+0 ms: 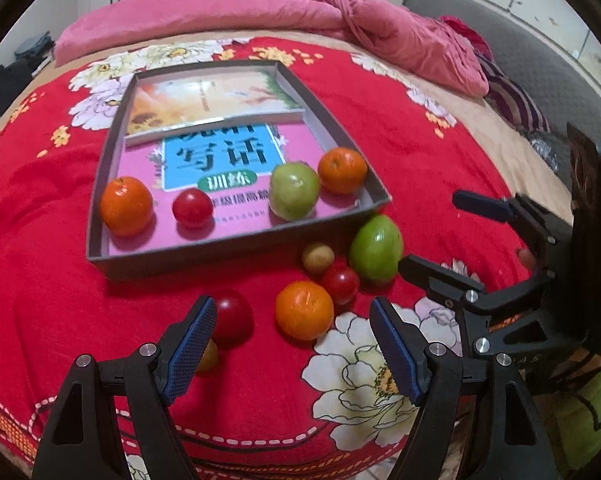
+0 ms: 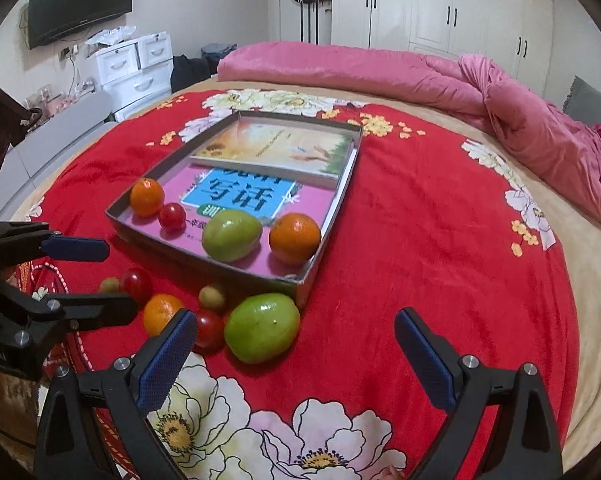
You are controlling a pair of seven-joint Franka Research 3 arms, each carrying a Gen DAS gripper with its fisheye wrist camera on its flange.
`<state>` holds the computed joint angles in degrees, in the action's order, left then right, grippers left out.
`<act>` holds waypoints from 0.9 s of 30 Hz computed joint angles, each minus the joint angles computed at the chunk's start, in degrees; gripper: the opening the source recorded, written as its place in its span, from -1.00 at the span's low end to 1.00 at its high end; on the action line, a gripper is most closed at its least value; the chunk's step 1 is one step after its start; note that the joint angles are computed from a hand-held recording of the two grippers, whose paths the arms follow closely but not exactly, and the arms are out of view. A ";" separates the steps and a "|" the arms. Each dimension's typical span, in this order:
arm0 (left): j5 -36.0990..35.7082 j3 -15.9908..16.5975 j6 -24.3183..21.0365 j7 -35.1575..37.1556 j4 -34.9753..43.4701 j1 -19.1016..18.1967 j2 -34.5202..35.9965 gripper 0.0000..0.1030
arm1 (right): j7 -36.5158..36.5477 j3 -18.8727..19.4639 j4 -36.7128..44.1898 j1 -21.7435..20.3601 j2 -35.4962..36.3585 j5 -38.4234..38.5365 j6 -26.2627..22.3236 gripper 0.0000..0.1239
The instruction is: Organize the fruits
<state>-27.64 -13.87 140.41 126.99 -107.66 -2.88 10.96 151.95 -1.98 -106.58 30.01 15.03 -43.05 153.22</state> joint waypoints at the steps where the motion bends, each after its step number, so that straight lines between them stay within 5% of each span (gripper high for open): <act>1: 0.19 -0.08 -0.33 0.27 -0.05 -0.06 0.14 0.54 | -0.23 0.06 -0.01 -0.08 0.15 0.22 0.09 0.60; 12: 1.25 -0.87 0.95 2.82 0.00 -0.33 1.20 0.43 | -5.34 0.00 -0.01 -0.42 1.98 4.54 1.21 0.60; 15: 0.77 -1.09 -0.10 3.57 0.54 -0.16 1.48 0.14 | -6.88 -0.37 0.21 -0.02 2.49 5.49 1.06 0.60; 18: 0.85 -1.12 -0.93 3.93 0.79 -0.22 1.73 0.13 | -8.50 -0.73 0.84 0.40 3.28 5.69 0.59 0.59; 27: 4.55 -0.87 -2.20 0.75 3.35 -0.72 4.43 0.02 | -15.29 -1.03 1.80 0.35 5.26 10.50 2.90 0.33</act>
<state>-23.09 -14.75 138.21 127.74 -104.30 -3.60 15.39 136.65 -3.02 -104.78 30.36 20.29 -32.55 156.12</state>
